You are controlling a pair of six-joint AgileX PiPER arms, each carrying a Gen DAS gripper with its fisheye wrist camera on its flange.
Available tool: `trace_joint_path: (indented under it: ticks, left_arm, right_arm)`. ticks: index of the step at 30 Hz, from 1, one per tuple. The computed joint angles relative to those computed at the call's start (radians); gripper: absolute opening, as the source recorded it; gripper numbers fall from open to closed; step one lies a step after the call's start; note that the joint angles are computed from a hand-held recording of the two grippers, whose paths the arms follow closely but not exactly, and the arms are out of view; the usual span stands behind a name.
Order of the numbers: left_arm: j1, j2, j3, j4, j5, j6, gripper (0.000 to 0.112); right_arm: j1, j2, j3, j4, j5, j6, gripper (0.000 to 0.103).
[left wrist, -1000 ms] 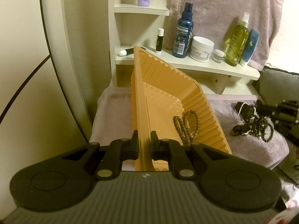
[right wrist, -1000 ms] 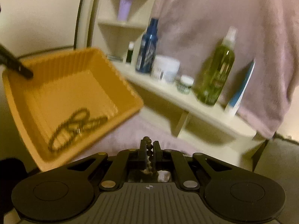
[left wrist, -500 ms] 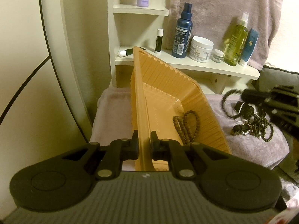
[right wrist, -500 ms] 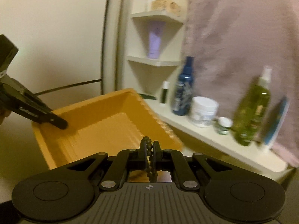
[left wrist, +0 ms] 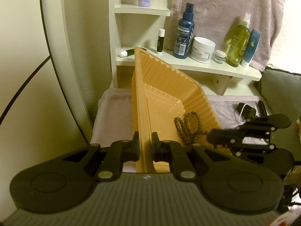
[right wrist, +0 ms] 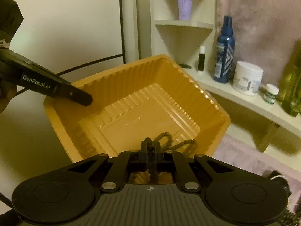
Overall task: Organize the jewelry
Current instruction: 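Carry the bead strand over the tray and open the right tool, then grasp the black bracelet from the pile with the right tool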
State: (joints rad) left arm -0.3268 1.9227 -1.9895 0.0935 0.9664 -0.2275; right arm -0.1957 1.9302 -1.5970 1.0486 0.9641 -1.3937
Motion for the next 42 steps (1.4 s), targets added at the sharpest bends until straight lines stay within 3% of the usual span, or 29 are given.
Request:
trace_joint_path:
  ticks: [7, 8, 9, 11, 23, 34, 42]
  left_arm:
    - [0.001, 0.001, 0.002, -0.001, -0.004, -0.001, 0.010]
    - [0.002, 0.000, 0.002, -0.001, -0.003, 0.001, 0.010]
    - [0.001, 0.001, 0.001, 0.000, -0.003, 0.001, 0.010]
    - [0.001, 0.000, 0.002, -0.001, -0.003, 0.002, 0.010]
    - [0.001, 0.000, 0.003, 0.001, -0.004, 0.002, 0.010]
    - [0.004, 0.000, 0.002, -0.004, -0.003, 0.003, 0.010]
    - [0.002, -0.003, 0.006, 0.002, -0.003, -0.003, 0.010]
  right_arm:
    - [0.002, -0.007, 0.024, 0.006, -0.031, -0.007, 0.008]
    - [0.002, -0.012, 0.030, 0.007, -0.043, -0.008, 0.016]
    - [0.001, -0.013, 0.032, 0.009, -0.048, -0.011, 0.036]
    - [-0.008, -0.019, 0.046, 0.034, -0.058, -0.030, 0.061]
    - [-0.074, -0.061, 0.093, 0.076, -0.109, -0.025, 0.061]
    - [-0.203, -0.127, 0.256, 0.087, -0.321, -0.032, 0.061]
    - [-0.221, -0.090, 0.276, 0.080, -0.310, -0.217, 0.061]
